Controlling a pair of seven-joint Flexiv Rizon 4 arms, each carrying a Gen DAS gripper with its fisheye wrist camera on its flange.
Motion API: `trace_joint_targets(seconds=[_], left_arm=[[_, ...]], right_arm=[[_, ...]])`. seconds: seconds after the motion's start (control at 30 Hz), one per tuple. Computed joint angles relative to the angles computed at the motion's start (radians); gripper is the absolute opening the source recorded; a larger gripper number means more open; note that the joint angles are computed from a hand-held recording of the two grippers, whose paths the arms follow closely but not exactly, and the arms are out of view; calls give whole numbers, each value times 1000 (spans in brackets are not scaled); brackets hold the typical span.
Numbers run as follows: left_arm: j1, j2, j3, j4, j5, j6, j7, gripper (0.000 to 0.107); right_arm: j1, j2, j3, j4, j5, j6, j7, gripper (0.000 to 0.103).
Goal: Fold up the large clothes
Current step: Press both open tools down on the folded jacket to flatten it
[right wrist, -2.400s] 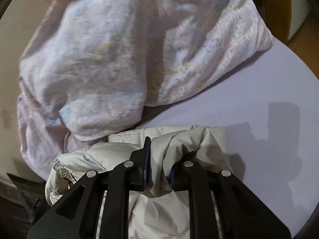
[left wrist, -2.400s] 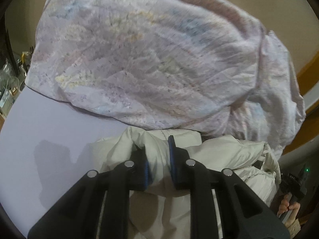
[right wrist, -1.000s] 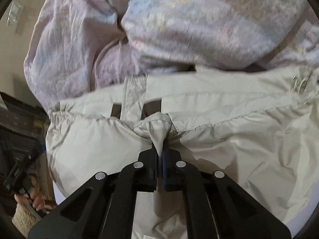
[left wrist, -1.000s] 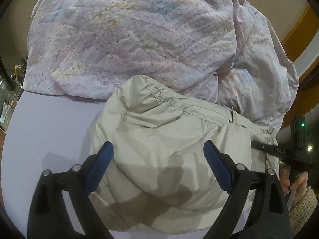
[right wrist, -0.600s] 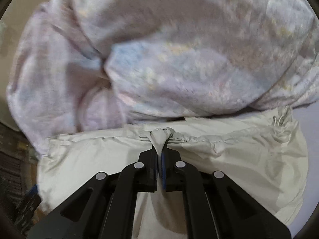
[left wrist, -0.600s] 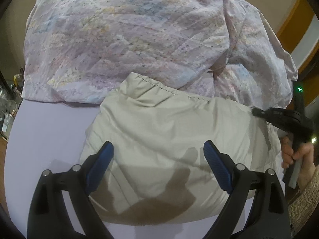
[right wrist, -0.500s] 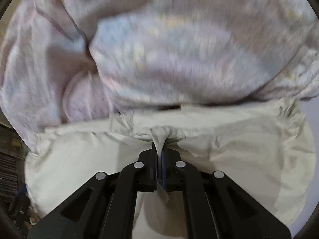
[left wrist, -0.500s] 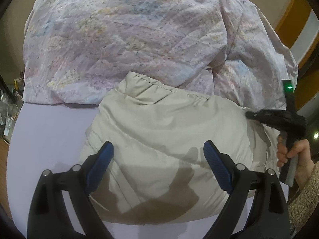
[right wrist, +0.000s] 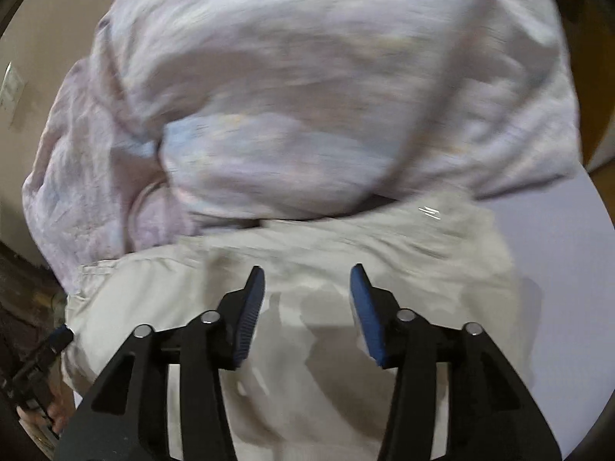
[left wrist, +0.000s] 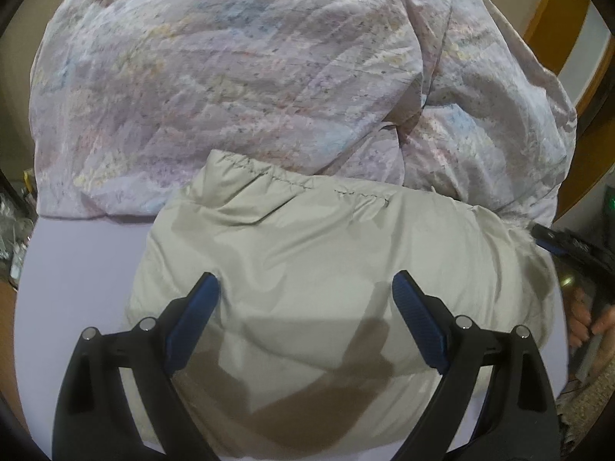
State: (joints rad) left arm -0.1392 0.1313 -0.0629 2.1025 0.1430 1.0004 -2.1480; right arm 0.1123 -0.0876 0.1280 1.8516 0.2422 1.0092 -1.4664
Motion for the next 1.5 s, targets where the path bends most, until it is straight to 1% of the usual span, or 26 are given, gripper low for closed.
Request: trace_joint_targets(seconds=[0.1,0.23,0.37,0.43,0.5,0.7,0.8,0.9,1.03,1.13,1.17,1.3,1.37,1.5], left_arm=[[13,-27,-25,-44,94,-32,-53,92],[11,-72,-41,-114,240,-99,-145,92],[-10,-120,-31,-176,338,-179,-208,92],[-21,-139,-19,-197,365,-216,-230,92],[-29,-155,-4,-207,376,-235,-245,93],[-41,-194,30,-217,405,-248,-269,101],[-44,-211,43,-220,423,-236,-269,101],[-43,-225,58,-213,434,-200,-272,101],[-38,-245,77,-200,452,-134,-291,101],[-38,-261,91,-197,475,-92,-321,101],[-40,-269,95,-197,487,-79,-337,101],[-45,-284,115,-188,523,-26,-382,101],[-45,-293,124,-178,536,9,-402,101],[-49,-300,146,-144,583,70,-457,101]], right_arm=[[-17,15,-10,59,1,40,6,45],[-11,-11,-28,113,-149,78,76,45],[-9,-45,-41,130,-263,85,121,45],[-6,-63,-45,132,-313,88,142,45],[-6,-82,-47,128,-343,93,155,46],[-4,-130,-48,105,-385,108,179,46],[-3,-152,-50,100,-403,137,183,47],[-4,-171,-51,104,-413,188,185,49],[9,-186,-78,154,-464,307,224,51],[41,-206,-125,192,-537,408,295,52],[37,-194,-134,221,-551,437,302,53],[124,-201,-268,289,-686,562,424,54],[173,-199,-338,322,-731,614,468,54],[255,-200,-440,359,-736,675,482,54]])
